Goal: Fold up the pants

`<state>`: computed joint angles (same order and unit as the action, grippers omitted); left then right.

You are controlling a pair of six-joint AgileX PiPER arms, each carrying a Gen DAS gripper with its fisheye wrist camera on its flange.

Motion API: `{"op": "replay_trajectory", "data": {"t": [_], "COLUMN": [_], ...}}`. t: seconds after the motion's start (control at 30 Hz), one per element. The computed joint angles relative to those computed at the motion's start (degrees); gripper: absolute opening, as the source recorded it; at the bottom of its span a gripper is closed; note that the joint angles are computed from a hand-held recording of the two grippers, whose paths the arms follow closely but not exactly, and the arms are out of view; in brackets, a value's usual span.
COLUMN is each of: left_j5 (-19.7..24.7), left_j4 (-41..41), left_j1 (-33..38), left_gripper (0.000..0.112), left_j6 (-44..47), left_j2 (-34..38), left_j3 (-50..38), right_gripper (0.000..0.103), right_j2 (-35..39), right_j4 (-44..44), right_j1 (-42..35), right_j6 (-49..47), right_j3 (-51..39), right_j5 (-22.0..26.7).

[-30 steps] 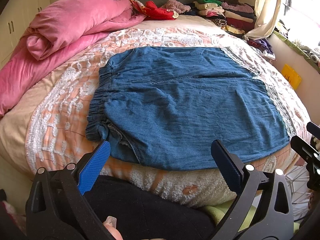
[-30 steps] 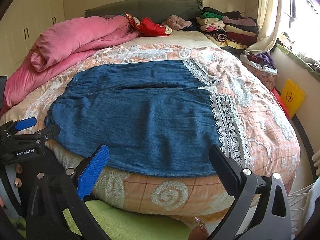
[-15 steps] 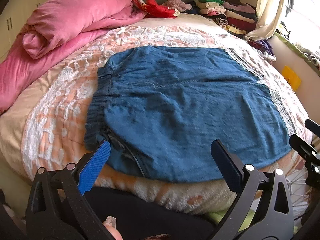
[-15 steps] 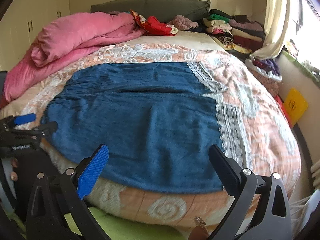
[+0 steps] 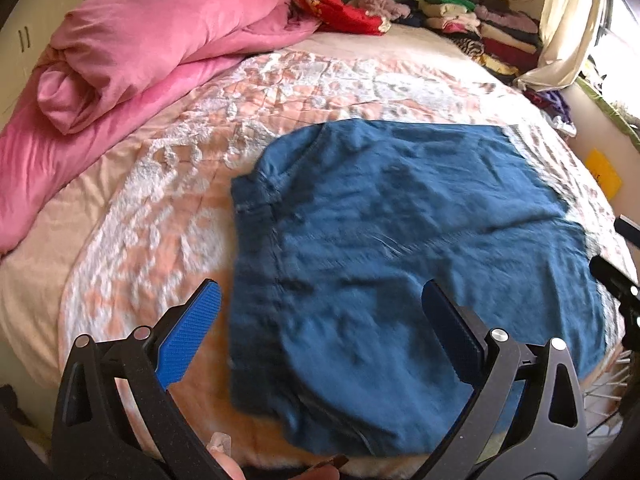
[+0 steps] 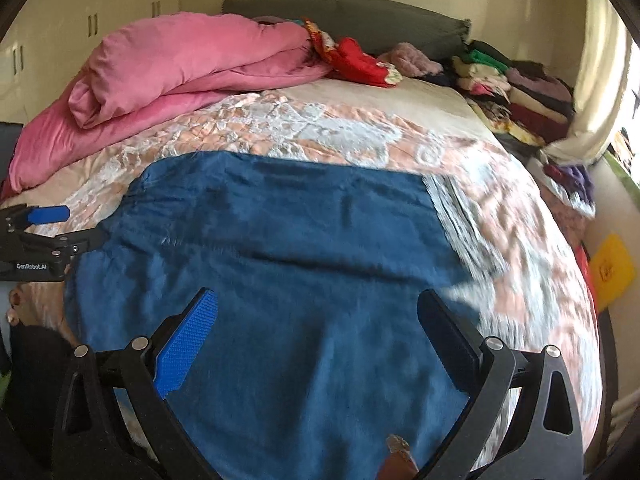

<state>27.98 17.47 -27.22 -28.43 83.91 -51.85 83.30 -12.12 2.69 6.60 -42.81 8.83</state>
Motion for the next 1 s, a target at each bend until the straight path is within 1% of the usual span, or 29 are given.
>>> {"op": "replay_trajectory", "data": {"t": [0.03,0.07,0.13,0.2,0.3,0.33,0.4,0.5,0.57,0.63,0.67,0.73,0.77,0.8,0.83,0.87,0.9,0.93,0.97,1.0], "left_j5": [0.25,0.12,0.12,-1.39,-0.90,-0.89,-0.11,0.57,1.99,3.10,3.59,3.96,4.09,4.43,5.00,5.43,6.02,6.13,5.58,5.33], "left_j4": [-1.60,-3.76,-5.60,-7.29,-11.68,-12.71,-14.10,-19.03,-25.18,-29.65,-29.75,-30.27,-30.57,-30.76,-31.46,-33.56,-36.26,-37.26,-35.97,-35.84], "left_j1": [1.59,3.15,5.53,8.12,11.79,12.79,14.16,16.22,17.92,18.73,18.70,18.35,18.13,18.00,17.90,18.07,18.44,18.49,18.16,18.11], "left_gripper": [0.094,0.094,0.094,0.094,0.094,0.094,0.094,0.094,0.094,0.094,0.094,0.094,0.092,0.090,0.079,0.063,0.055,0.043,0.034,0.033], "left_j6": [2.58,5.65,8.36,10.48,15.48,16.84,18.98,25.37,31.50,35.92,36.36,37.72,38.45,38.79,39.73,41.89,44.82,46.18,45.58,46.14], "left_j2": [1.73,3.05,5.39,7.52,11.69,13.19,16.18,20.50,23.47,25.88,26.82,28.57,29.43,30.32,31.31,32.00,32.65,33.09,33.17,33.14], "left_j3": [-1.76,-3.18,-5.67,-7.65,-12.17,-13.59,-16.63,-20.57,-23.55,-25.87,-26.82,-28.49,-29.33,-30.39,-31.51,-32.23,-32.93,-33.42,-33.43,-33.35], "right_gripper": [0.099,0.099,0.099,0.099,0.099,0.099,0.099,0.099,0.099,0.099,0.099,0.099,0.099,0.099,0.099,0.099,0.099,0.099,0.099,0.099], "right_j2": [2.12,4.36,8.27,11.90,18.13,20.26,24.06,30.40,33.90,38.79,40.47,45.78,47.49,50.04,52.57,54.59,57.79,60.78,63.50,66.74], "right_j4": [2.23,6.74,15.15,18.93,23.42,22.58,23.64,21.83,21.44,21.16,21.13,20.61,19.91,19.06,18.04,17.39,16.81,16.48,16.09,15.06], "right_j1": [0.04,-0.10,-0.42,-0.59,-0.79,-0.62,-0.27,0.53,0.72,0.81,0.78,1.04,1.30,1.69,2.11,2.32,2.65,2.88,3.04,3.51], "right_j6": [-2.84,-7.97,-16.62,-20.70,-25.30,-24.49,-26.16,-25.91,-26.21,-26.45,-26.65,-27.59,-27.73,-28.43,-29.09,-29.45,-30.08,-30.73,-31.26,-32.11], "right_j3": [-2.43,-5.19,-10.34,-14.97,-23.41,-26.42,-31.89,-41.37,-46.89,-54.87,-57.66,-66.75,-69.64,-74.03,-78.38,-81.87,-87.60,-93.10,-98.25,-103.98], "right_j5": [0.34,1.06,2.97,4.61,8.30,9.80,12.40,16.74,19.56,23.88,25.39,30.39,31.59,33.91,36.08,37.75,41.02,44.26,47.30,50.14]}}
